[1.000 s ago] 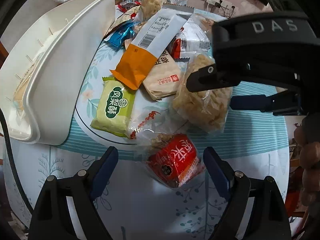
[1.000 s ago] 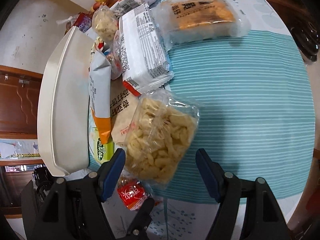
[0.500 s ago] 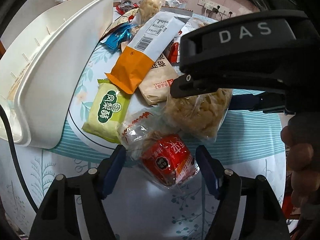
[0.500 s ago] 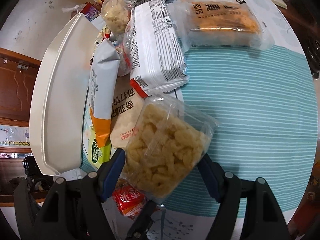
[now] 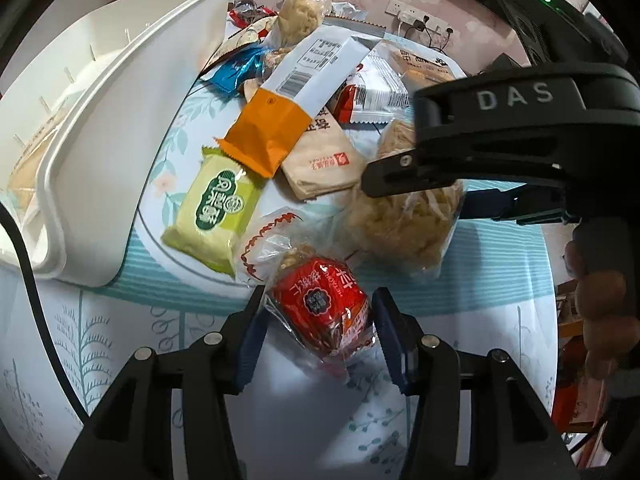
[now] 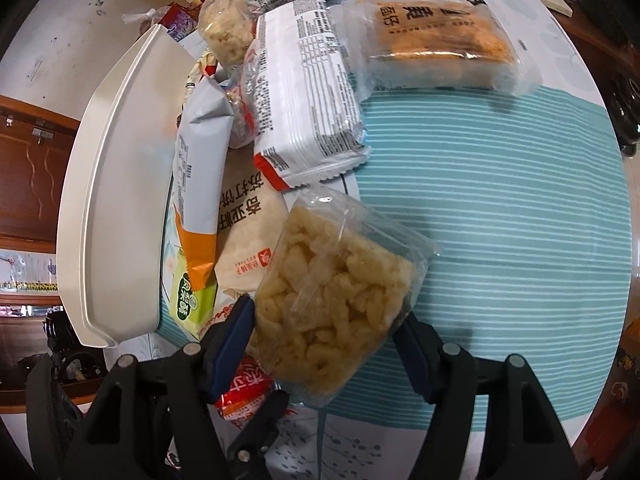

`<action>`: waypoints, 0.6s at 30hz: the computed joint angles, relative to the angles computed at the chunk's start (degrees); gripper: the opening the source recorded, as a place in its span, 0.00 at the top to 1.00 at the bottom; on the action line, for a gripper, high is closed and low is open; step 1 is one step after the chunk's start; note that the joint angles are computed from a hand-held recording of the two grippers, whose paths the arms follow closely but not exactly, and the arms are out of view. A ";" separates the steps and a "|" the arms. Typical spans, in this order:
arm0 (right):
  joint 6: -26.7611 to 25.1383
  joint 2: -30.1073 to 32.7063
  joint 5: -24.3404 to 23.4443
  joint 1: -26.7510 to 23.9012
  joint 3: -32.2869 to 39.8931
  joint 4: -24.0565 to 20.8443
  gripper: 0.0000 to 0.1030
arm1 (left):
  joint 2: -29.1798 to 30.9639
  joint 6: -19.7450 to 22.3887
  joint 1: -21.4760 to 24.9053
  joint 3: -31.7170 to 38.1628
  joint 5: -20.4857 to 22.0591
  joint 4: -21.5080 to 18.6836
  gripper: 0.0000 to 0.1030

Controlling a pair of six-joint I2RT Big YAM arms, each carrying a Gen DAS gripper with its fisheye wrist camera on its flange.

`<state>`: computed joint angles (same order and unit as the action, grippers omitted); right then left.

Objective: Organize snacks
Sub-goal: 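Close the left tool on the red bag while the right tool grasps the puffed-snack bag, then carry the red bag with the left tool and puffed-snack bag with the right over the tray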

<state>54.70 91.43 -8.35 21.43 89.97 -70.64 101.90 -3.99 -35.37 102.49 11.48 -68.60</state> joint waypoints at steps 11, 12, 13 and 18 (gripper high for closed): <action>2.59 -3.77 -0.37 0.47 -3.18 0.26 0.39 | -1.18 1.95 2.53 -1.91 2.65 -2.67 0.66; 2.91 -4.03 -0.39 0.70 -3.33 0.32 0.39 | -1.39 2.42 2.84 -2.16 2.72 -2.69 0.66; 3.05 -4.23 -0.44 0.75 -3.44 0.35 0.39 | -1.44 2.56 3.07 -2.04 2.76 -3.05 0.66; 4.37 -6.70 -0.60 0.63 -5.26 1.29 0.40 | -1.56 3.25 4.67 -0.52 4.80 -5.07 0.66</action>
